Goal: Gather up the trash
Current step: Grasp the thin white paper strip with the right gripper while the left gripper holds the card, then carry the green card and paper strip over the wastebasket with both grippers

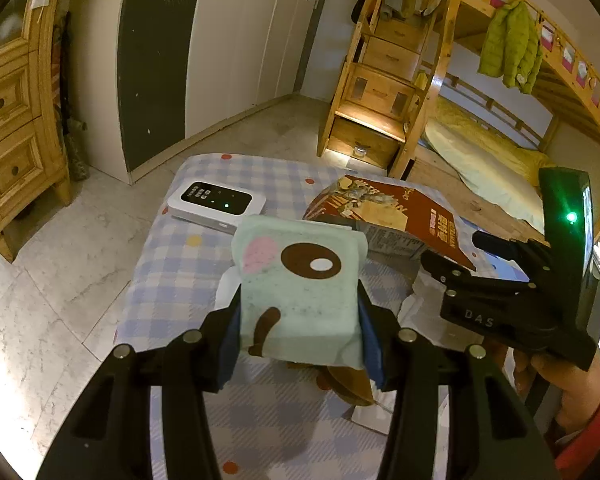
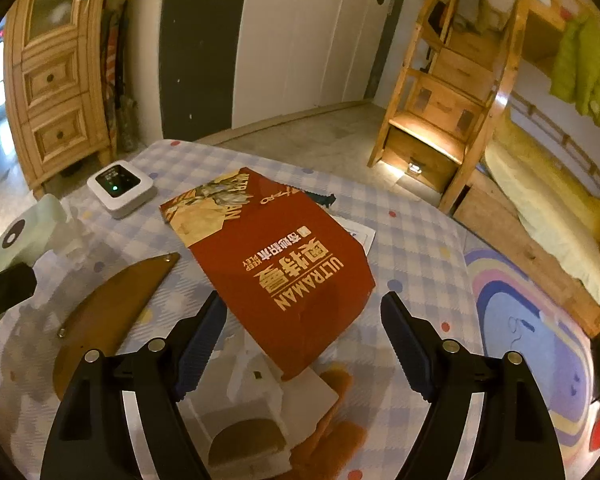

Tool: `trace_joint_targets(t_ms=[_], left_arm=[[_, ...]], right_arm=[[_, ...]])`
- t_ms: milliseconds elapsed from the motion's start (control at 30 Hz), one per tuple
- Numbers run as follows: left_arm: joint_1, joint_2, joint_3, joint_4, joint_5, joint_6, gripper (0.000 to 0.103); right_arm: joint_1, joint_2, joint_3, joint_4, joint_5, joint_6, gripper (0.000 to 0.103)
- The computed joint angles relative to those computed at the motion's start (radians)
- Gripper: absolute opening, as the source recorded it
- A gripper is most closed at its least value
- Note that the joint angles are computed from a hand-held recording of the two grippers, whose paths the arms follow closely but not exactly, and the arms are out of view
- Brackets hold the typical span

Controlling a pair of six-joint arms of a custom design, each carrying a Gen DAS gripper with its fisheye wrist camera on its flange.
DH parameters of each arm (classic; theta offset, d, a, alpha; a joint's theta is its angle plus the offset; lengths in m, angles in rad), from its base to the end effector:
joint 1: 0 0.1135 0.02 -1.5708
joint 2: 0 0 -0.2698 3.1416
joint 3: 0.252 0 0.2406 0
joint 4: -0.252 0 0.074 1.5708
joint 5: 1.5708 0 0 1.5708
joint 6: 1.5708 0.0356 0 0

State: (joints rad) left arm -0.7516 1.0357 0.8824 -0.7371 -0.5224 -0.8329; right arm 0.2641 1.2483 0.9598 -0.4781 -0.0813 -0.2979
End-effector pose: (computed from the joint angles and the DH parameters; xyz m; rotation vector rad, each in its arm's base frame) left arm 0.1493 -0.1153 0.2878 -0.3115 2.2935 -0.1481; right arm 0.2442 0.0690 0.2847 -0.6864 2.2324 0.0782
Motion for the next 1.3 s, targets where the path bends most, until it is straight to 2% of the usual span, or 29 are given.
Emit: trace_joint_targets(t_ms=[133,233,300,367,533,633,767,933,1133,1300], left_arm=[[-0.001,0.005,-0.002,0.003,0.002,-0.002,0.048],[-0.022,0.008,0.005,-0.007,-0.008,-0.017,0.048],[-0.048,0.009,0.011,-0.023,-0.023,-0.038,0.048],[-0.07,0.01,0.024,-0.04,-0.039,-0.053,0.048],[-0.147,0.004,0.055,-0.099,-0.093,-0.114,0.048],[-0.213,0.006,0.086,-0.149,-0.134,-0.159,0.048],[-0.303,0.019,0.134,-0.21,-0.184,-0.223,0.048],[-0.424,0.071,0.192,-0.261,-0.236,-0.297,0.048],[-0.515,0.184,0.25,-0.201,-0.233,-0.272,0.048],[-0.568,0.32,0.323,-0.115,-0.208,-0.209,0.048]], right_arm=[[0.005,-0.008,-0.007,0.01,-0.001,-0.007,0.072],[0.011,-0.019,-0.01,0.01,0.007,-0.013,0.06],[0.007,-0.028,-0.008,0.0,0.0,-0.013,0.044],[-0.004,-0.036,-0.002,-0.016,-0.017,-0.018,0.035],[-0.026,-0.081,-0.004,-0.055,-0.039,-0.035,0.017],[-0.094,-0.132,-0.001,-0.099,-0.101,-0.036,0.006],[-0.225,-0.182,0.02,-0.17,-0.216,-0.045,0.004],[-0.44,-0.221,0.076,-0.337,-0.409,-0.096,0.003],[-0.775,-0.254,0.116,-0.609,-0.627,-0.343,0.003],[-1.119,-0.169,0.174,-0.869,-0.757,-0.671,0.003]])
